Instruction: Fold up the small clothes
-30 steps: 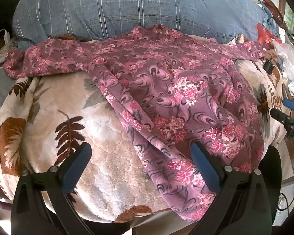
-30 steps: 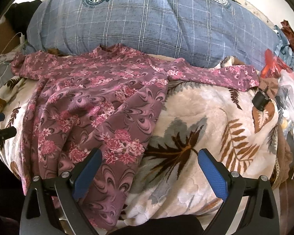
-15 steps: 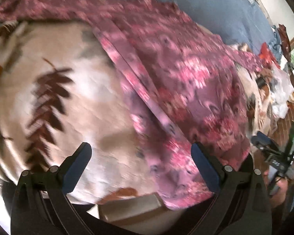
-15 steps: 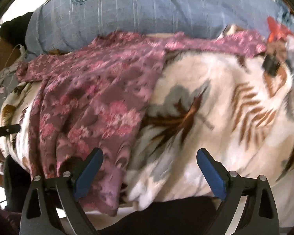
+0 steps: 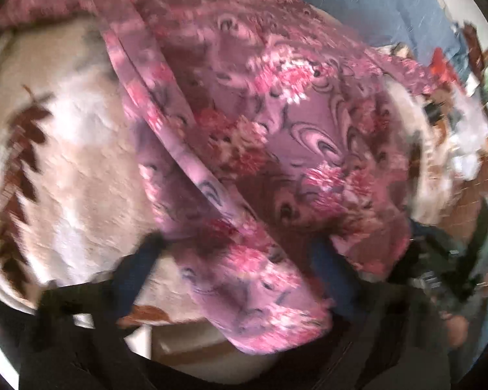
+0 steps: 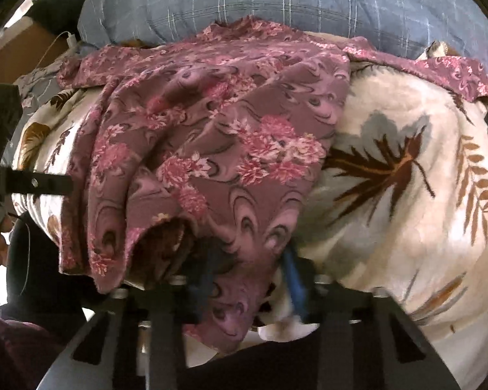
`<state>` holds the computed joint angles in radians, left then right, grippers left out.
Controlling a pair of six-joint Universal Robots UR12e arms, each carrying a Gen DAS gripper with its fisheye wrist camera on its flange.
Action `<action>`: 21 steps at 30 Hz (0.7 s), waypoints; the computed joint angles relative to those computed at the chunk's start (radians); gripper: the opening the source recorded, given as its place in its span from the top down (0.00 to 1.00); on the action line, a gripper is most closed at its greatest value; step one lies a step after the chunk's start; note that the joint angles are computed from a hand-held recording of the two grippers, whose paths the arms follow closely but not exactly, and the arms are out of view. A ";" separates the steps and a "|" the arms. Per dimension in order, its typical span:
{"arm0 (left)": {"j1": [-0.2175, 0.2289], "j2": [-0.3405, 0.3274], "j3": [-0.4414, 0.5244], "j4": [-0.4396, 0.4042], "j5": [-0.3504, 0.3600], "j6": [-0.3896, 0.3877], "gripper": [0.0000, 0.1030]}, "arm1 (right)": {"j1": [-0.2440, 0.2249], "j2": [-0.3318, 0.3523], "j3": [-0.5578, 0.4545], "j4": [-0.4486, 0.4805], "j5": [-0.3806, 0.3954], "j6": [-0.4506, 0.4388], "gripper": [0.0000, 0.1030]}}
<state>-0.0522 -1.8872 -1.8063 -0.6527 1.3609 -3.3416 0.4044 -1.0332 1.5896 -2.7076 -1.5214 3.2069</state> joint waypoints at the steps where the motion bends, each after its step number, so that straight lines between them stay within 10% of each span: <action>1: -0.003 0.004 -0.002 0.008 0.024 0.021 0.59 | -0.006 -0.002 0.006 -0.012 0.016 0.010 0.91; 2: 0.001 0.008 -0.002 0.005 0.029 0.023 0.82 | -0.016 -0.008 0.017 -0.030 0.050 0.029 0.92; 5: 0.047 0.030 -0.027 0.005 -0.045 -0.015 0.92 | -0.042 -0.026 0.051 -0.088 0.126 0.080 0.94; 13: 0.103 0.103 -0.116 0.084 0.030 -0.043 0.94 | -0.091 -0.088 0.125 -0.246 0.136 0.193 0.97; 21: 0.129 0.106 -0.133 0.035 0.102 -0.053 0.94 | -0.120 -0.065 0.117 -0.121 0.088 0.259 0.97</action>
<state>0.0768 -1.7816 -1.9393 -0.6175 1.4630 -3.3941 0.2848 -1.0985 1.7069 -2.8290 -1.4332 3.4656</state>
